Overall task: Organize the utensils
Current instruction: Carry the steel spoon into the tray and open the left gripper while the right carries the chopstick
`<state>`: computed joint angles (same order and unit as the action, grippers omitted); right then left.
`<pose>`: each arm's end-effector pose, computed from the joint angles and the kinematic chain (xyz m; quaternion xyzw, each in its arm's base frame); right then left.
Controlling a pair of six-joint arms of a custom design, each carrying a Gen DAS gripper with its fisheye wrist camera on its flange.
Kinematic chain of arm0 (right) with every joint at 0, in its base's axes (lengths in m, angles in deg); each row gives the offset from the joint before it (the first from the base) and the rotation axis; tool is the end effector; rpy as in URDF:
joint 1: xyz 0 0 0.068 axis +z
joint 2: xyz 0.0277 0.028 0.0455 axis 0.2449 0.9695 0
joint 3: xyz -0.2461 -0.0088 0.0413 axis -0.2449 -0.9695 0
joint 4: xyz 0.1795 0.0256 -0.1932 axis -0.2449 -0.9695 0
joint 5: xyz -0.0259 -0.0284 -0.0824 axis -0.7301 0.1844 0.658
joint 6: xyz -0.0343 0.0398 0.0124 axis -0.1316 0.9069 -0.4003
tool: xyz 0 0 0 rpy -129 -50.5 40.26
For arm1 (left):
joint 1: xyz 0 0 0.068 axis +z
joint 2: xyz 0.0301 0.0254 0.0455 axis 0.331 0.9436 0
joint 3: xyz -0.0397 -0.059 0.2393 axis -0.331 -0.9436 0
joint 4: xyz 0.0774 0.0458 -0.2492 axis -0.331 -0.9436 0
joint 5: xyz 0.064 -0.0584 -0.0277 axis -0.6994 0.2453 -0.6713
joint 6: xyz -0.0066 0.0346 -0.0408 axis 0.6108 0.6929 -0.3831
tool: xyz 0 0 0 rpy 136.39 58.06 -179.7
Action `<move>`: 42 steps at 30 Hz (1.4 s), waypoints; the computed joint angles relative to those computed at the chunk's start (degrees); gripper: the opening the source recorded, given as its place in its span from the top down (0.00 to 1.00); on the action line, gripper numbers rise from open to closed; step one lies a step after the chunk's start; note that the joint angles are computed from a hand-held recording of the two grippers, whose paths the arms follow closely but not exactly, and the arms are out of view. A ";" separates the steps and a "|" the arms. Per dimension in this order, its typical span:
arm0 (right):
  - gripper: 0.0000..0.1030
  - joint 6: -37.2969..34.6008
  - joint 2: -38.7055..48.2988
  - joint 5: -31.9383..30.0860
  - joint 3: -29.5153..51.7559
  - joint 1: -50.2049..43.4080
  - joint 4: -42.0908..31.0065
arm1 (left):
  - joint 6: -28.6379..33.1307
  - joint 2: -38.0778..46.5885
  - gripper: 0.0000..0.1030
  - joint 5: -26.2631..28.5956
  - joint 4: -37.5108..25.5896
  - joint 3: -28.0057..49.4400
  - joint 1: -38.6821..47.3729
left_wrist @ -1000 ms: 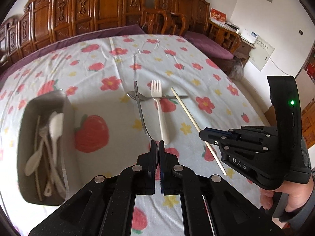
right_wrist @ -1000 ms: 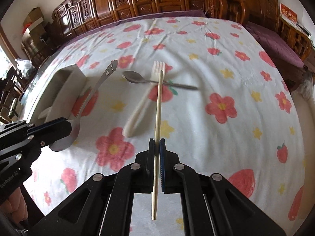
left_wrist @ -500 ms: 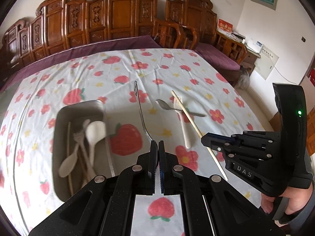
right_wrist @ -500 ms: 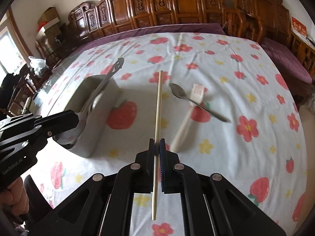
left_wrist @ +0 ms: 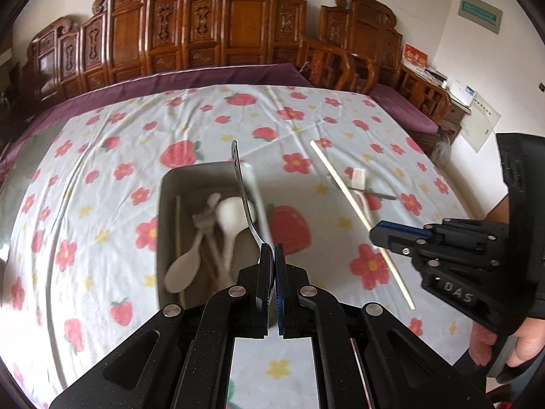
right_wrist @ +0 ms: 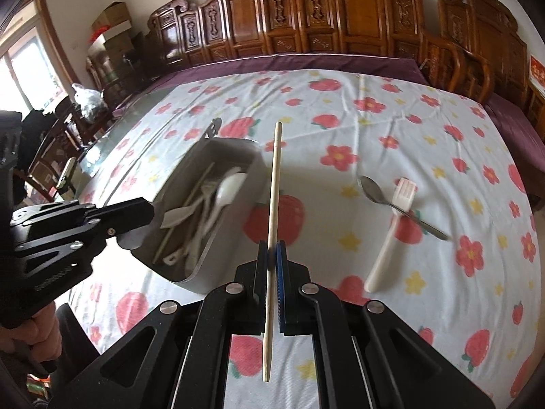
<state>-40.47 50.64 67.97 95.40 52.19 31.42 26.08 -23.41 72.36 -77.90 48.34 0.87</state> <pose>0.1770 0.1304 0.2141 0.0121 0.9502 0.1143 0.2896 0.2128 -0.0797 0.2150 0.2352 0.9154 -0.1444 0.2931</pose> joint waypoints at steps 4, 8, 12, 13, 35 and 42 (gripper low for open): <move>0.95 0.68 3.34 0.55 2.56 2.02 0.96 | 2.36 1.09 0.98 1.73 0.37 -0.52 4.29; 0.94 1.26 5.72 1.00 4.26 3.72 1.63 | 4.56 3.16 0.98 2.64 1.11 -0.92 7.50; 0.94 1.49 7.83 0.91 5.65 4.61 2.23 | 5.90 5.70 0.98 3.13 2.23 -1.31 9.69; 0.94 1.50 8.25 0.95 6.00 4.85 2.25 | 6.01 6.37 0.98 3.16 2.54 -1.32 9.96; 0.94 -0.14 12.40 -1.08 8.59 4.51 3.56 | 5.30 19.44 0.98 2.66 8.91 1.52 9.64; 0.94 -0.71 14.42 -1.70 9.40 4.15 4.93 | 5.41 19.90 0.98 3.16 9.41 1.79 9.96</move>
<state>-41.18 65.06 66.27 104.80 56.34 36.35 31.50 -3.52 75.53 -68.49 50.12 10.83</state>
